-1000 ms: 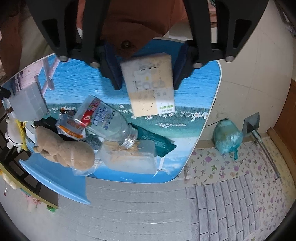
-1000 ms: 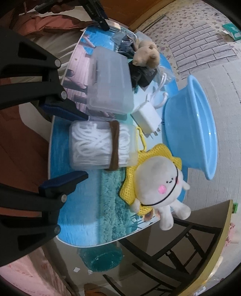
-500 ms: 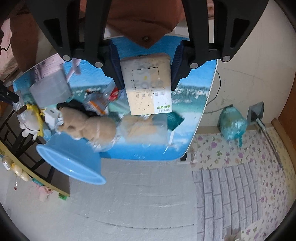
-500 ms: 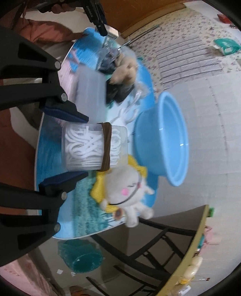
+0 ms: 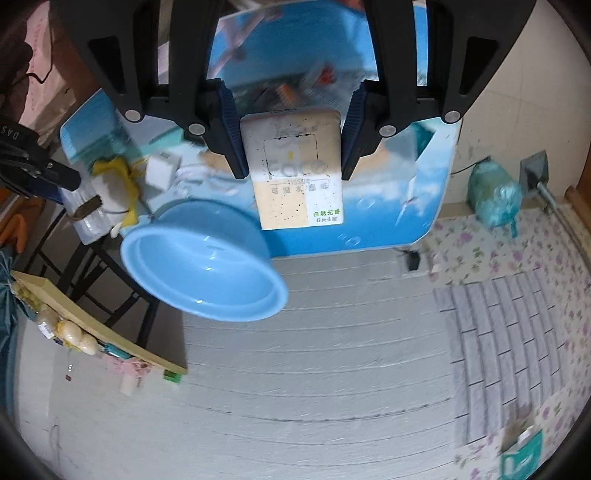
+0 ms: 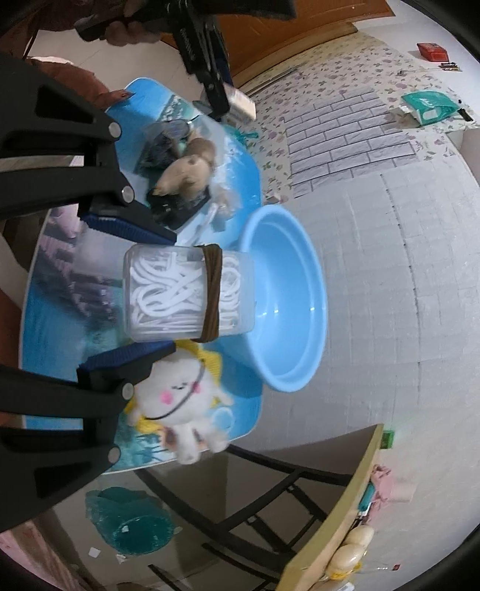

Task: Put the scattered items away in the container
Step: 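Carry the card box with left while right carries the cable box over the basin, then open left to drop the card box while right drops the cable box into the basin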

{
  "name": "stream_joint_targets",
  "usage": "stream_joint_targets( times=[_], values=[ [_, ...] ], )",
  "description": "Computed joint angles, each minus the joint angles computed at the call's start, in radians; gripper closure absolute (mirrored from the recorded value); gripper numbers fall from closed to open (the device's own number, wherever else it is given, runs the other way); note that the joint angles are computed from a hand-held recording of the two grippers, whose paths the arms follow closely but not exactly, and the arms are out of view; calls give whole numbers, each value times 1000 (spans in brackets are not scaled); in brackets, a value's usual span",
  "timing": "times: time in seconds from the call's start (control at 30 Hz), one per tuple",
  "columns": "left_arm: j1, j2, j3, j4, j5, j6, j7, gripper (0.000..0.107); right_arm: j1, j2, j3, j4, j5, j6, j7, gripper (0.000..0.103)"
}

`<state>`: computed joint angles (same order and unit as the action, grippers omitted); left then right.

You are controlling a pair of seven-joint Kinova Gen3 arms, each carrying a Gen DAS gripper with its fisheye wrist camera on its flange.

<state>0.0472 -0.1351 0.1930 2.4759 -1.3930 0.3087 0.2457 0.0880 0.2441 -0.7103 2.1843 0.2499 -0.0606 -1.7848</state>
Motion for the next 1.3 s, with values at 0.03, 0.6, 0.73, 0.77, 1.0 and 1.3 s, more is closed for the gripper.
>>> stream_joint_targets(
  times=[0.03, 0.6, 0.73, 0.77, 1.0, 1.3],
  values=[
    [-1, 6, 0, -9, -7, -5, 4, 60, 19, 6, -22, -13, 9, 9, 0, 53],
    [133, 265, -139, -276, 49, -25, -162, 59, -76, 171, 40, -206, -55, 18, 198, 53],
    [153, 317, -174, -329, 107, -48, -245, 59, -69, 210, 37, -248, -69, 37, 222, 53],
    [157, 329, -182, -341, 122, -53, -265, 59, -67, 219, 36, -257, -75, 42, 231, 53],
    [200, 383, -236, -385, 212, -81, -362, 59, -94, 252, 64, -293, -120, 55, 279, 53],
    [271, 353, -328, -348, 325, -95, -441, 41, -127, 243, 93, -289, -160, 53, 290, 52]
  ],
)
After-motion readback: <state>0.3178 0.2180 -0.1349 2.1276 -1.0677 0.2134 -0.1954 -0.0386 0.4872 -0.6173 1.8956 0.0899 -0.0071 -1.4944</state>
